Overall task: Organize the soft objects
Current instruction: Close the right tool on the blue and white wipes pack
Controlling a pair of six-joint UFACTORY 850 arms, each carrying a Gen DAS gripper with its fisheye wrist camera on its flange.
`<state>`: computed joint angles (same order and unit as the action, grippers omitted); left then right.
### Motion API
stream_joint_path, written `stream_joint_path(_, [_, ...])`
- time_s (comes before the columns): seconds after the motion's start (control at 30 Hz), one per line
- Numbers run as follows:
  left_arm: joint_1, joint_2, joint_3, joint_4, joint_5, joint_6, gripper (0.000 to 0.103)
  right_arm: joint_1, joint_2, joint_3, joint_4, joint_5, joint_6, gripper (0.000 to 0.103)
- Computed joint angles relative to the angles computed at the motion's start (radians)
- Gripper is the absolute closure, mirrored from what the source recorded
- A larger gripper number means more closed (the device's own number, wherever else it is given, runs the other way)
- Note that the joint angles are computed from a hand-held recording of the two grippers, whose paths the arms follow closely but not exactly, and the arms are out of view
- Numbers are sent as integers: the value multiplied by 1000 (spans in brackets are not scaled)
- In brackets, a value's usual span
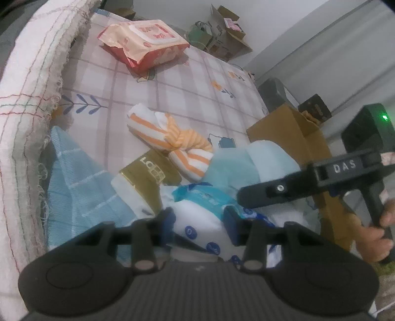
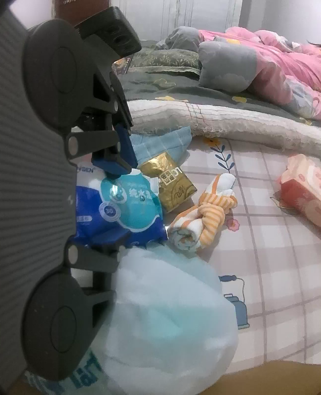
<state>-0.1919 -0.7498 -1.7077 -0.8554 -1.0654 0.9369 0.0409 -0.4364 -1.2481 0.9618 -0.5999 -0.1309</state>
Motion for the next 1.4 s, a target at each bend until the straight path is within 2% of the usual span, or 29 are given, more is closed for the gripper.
stream_joint_path(0.13, [-2,-26,-29,5,-43,-27,53,-9,-27,-21,9,-29,16,54])
stream_joint_path(0.37, [-19,-11,-17,32,-19,-34,50,-23,-59,-35,63,-52,-12,53])
stream_joint_path(0.63, [-21,0,-15,56,-21,-27,50,-10,-79,-99,-148,-104,173,52])
stream_joint_path(0.7, [-22,0,-12,53,-19,-27,50,-8,-87,-105,-155,-107,183,49])
stream_joint_path(0.83, [-25,-5,-10,54,-15,-35,43,-10,-105,-109,-112,-102,150,42])
stream_joint_path(1.0, [-29,-19,-20,57,-14,-72,40,-9,-120,-106,-35,-82,82,39])
stream_joint_path(1.13, [-31,2,6,44,16,-57,43,-11,-86,-57,129,-44,-91,44])
stream_joint_path(1.23, [-28,29,36,20,46,-24,47,-11,-61,-30,186,-24,-151,47])
stream_joint_path(1.4, [-17,76,79,-40,79,51,48,-21,-21,36,332,-7,-275,50])
